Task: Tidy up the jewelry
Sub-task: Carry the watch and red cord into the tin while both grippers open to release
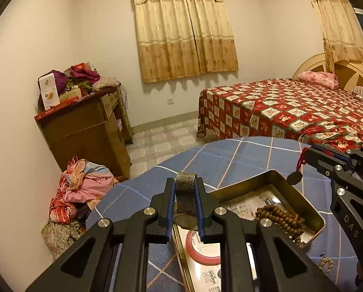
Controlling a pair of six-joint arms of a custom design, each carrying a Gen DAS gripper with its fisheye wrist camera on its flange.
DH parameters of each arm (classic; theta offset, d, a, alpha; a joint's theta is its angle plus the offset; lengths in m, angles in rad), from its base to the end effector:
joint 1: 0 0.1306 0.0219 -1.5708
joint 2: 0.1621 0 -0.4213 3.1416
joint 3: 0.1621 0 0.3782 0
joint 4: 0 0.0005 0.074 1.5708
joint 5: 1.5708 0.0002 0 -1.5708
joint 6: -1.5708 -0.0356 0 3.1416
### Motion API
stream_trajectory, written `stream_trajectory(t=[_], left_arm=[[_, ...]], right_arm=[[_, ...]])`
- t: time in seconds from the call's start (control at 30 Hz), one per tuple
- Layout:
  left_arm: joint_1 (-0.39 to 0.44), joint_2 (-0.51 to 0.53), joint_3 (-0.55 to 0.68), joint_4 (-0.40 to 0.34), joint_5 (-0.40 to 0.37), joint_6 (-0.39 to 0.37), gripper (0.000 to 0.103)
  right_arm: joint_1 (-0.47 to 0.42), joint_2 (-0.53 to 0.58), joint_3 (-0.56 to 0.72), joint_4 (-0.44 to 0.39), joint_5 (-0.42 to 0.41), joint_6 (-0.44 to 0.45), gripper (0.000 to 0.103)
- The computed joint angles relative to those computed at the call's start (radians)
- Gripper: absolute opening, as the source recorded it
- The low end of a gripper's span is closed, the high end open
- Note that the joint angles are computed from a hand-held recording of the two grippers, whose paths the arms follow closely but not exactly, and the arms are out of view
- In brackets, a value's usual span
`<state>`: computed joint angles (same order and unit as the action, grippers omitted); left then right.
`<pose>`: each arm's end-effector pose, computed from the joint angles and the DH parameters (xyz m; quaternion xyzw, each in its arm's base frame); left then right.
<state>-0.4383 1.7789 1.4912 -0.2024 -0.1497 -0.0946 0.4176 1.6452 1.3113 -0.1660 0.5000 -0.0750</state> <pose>0.5754 -0.2644 0.3645 0.1881 0.8351 -0.0246 0.5164 0.5283 0.2152 0.3656 -0.0177 0.8426 -0.0858 0.5313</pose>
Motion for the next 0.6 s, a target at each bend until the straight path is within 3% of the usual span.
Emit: stream_trajectory(t=[0.6], left_arm=[[0.001,0.061,0.029,-0.05,0.001,-0.006,0.015]], right_arm=[[-0.01,0.066,0.052,-0.076,-0.039,-0.013,0.007]])
